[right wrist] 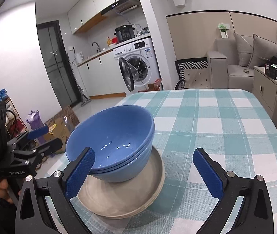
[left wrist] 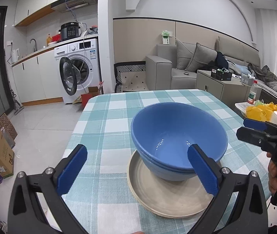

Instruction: Organize plates and bowls

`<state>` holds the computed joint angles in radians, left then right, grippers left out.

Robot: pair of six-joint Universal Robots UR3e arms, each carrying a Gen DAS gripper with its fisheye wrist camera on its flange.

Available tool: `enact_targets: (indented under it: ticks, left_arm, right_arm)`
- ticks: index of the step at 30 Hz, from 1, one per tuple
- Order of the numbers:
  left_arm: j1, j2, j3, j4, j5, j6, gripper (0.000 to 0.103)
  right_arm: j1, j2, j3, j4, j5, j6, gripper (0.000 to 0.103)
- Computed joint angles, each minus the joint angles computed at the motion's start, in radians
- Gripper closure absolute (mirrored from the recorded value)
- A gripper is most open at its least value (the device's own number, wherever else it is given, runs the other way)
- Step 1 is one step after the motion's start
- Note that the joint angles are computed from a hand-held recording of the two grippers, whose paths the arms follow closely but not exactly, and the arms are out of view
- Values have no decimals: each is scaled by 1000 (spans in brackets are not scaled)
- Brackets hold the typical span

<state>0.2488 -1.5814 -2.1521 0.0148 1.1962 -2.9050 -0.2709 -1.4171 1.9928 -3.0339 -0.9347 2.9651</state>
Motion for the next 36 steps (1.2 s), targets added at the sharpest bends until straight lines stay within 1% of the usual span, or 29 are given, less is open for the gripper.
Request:
enact_targets:
  ticks: [4, 8, 11, 14, 17, 21, 23, 26, 33, 36]
  left_arm:
    - [15, 28, -53, 55, -18, -8, 0]
    - [23, 46, -95, 101, -16, -18, 0]
    - [29, 46, -136, 168, -15, -32, 0]
    - [45, 42, -183, 234, -36, -36, 0]
    - [52, 32, -218, 286, -37, -43, 0]
    - [92, 33, -295, 354, -85, -58, 0]
    - [112, 26, -336, 410, -103, -55, 0]
    - [124, -8, -382, 511, -96, -54, 0]
    - [162, -66, -474, 655, -136, -4, 0]
    - [188, -111, -518, 749, -168, 5, 0]
  right_arm:
    - [-34, -23, 53, -42, 43, -10, 1]
    - [-56, -49, 102, -53, 80, -46, 1]
    - [-63, -71, 156, -85, 92, -84, 1]
    - [-69, -90, 205, -97, 114, -124, 1]
    - [-76, -104, 273, -160, 127, -149, 1]
    - [-71, -110, 358, -242, 111, -174, 1]
    - [-76, -110, 403, -293, 114, -186, 1]
    - [-94, -113, 459, -351, 122, -197, 1]
    - [-176, -127, 603, -490, 184, -201, 1]
    - [-211, -139, 656, -520, 216, -223, 1]
